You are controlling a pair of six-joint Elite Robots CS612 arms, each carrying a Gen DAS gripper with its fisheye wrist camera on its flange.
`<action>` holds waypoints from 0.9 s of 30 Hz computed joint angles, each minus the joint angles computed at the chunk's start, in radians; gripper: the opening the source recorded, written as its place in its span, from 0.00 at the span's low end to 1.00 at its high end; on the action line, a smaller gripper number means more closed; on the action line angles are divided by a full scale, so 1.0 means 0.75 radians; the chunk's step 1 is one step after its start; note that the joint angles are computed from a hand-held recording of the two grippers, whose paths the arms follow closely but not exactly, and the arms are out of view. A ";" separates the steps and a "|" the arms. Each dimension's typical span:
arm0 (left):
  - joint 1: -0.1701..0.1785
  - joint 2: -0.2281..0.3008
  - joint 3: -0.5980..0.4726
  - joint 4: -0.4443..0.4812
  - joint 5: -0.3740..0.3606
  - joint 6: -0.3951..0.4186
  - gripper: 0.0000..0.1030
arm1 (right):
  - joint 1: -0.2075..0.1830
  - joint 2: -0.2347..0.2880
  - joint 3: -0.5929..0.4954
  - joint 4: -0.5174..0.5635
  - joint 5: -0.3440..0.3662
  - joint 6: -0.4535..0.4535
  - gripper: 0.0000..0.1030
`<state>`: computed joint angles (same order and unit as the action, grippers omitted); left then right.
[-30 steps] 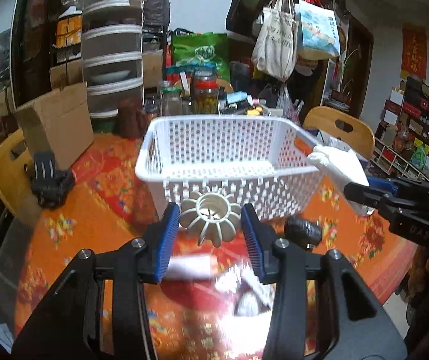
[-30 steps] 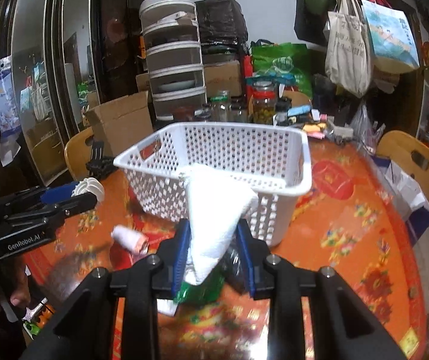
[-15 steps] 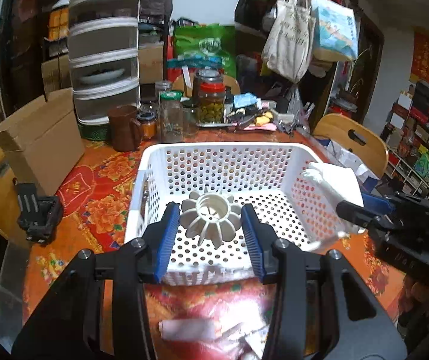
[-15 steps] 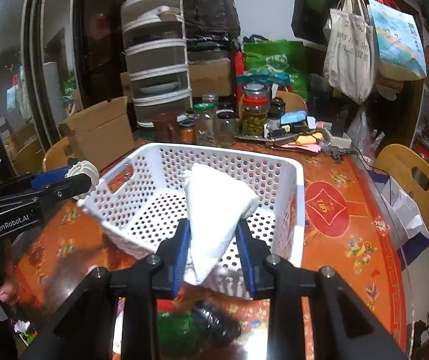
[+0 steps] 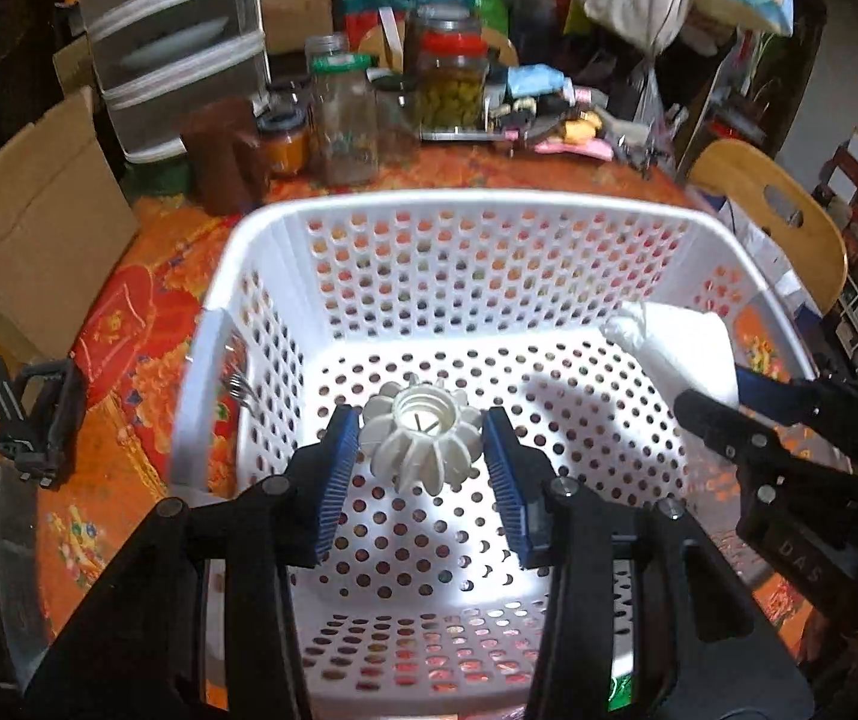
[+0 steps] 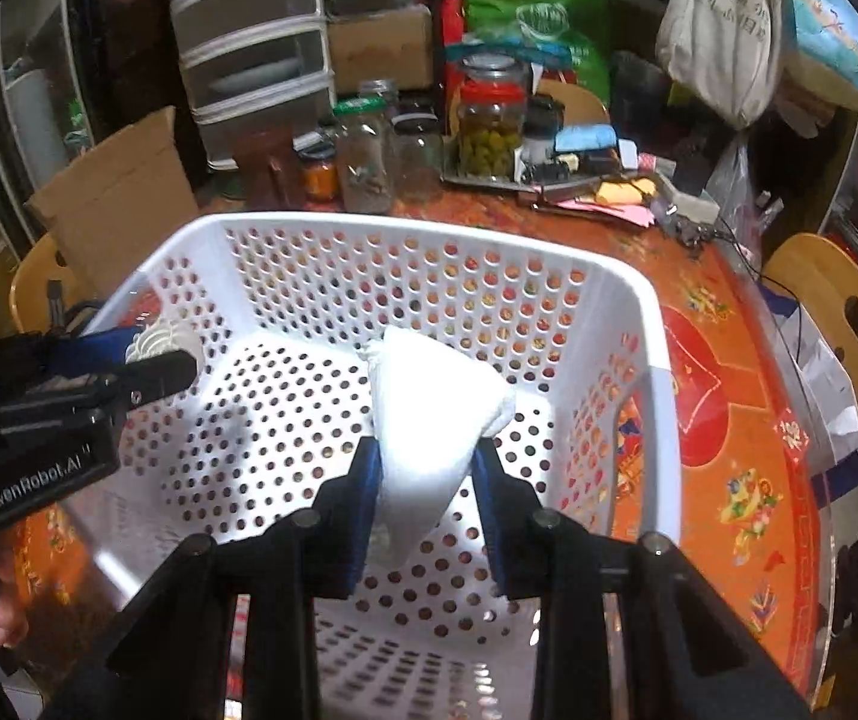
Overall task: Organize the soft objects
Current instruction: 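Carry both items into the white basket and open both tools, then grasp the white rolled towel with the left tool while the right tool grasps the black bundle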
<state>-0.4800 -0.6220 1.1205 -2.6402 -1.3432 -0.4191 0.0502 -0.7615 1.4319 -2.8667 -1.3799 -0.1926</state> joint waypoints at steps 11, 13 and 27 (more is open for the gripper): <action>0.003 0.035 -0.039 0.063 -0.018 -0.006 0.39 | 0.003 0.033 -0.061 0.115 0.000 0.002 0.31; 0.004 0.028 -0.025 0.040 -0.026 0.000 0.45 | 0.005 0.033 -0.063 0.119 -0.010 0.000 0.32; -0.029 -0.100 0.192 -0.262 0.092 0.009 0.85 | -0.003 -0.055 0.079 -0.113 0.025 0.040 0.77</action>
